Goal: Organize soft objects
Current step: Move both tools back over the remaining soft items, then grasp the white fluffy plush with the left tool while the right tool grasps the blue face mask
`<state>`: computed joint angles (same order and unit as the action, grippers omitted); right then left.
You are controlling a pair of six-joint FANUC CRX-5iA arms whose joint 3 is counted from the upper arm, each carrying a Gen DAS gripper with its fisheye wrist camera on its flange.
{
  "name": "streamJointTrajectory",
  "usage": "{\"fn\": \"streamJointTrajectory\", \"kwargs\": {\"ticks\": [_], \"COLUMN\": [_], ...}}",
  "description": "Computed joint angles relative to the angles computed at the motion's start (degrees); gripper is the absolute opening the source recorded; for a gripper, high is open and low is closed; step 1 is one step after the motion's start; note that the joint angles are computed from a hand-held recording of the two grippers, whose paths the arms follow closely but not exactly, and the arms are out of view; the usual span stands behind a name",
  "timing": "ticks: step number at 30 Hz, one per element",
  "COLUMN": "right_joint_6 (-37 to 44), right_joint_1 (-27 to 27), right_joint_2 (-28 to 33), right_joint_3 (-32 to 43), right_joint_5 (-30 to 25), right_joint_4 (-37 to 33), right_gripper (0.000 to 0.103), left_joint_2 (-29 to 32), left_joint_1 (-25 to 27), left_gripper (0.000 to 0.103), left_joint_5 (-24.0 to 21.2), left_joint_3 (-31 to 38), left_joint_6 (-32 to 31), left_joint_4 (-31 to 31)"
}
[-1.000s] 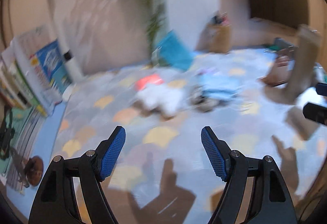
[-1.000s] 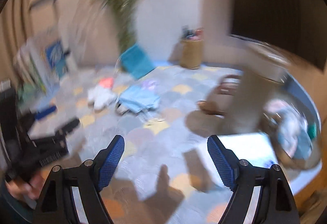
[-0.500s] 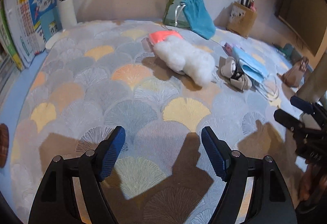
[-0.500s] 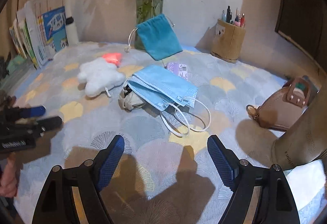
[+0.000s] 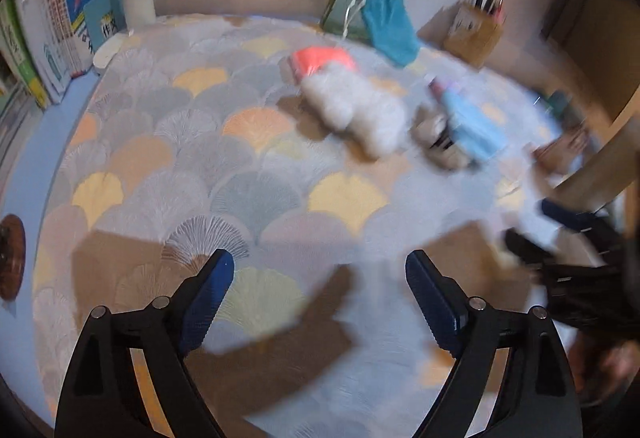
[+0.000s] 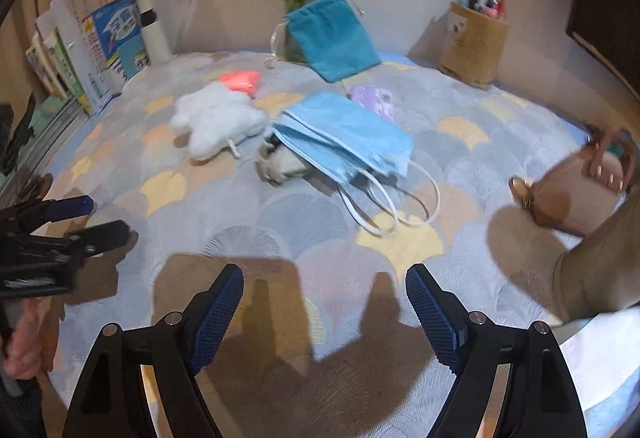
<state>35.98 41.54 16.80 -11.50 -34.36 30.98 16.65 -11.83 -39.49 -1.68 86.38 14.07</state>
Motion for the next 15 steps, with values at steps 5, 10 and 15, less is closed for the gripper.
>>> {"fn": "streamJointTrajectory", "kwargs": {"ticks": [5,10,15], "right_joint_6": [2.2,0.1,5.1], "right_joint_1": [-0.7,-3.3,-5.5], "right_joint_2": [2.6,6.4,10.3], "right_joint_3": [5.5,8.4,14.2], "right_joint_5": [-2.3,-0.2,-0.7], "right_joint_4": [1.6,5.3,-0.2], "right_gripper": [0.087,0.089,0.089], "left_joint_2": [1.5,9.9,15.4], "left_joint_1": [0.0,-1.2,-1.5], "left_gripper": [0.087,0.087,0.087], "left_joint_5": [2.2,3.4,6.8], "left_joint_3": [4.0,12.4,16.3], "left_joint_6": [-2.5,-0.5,4.0], "left_joint_4": [5.2,4.0,2.8]}}
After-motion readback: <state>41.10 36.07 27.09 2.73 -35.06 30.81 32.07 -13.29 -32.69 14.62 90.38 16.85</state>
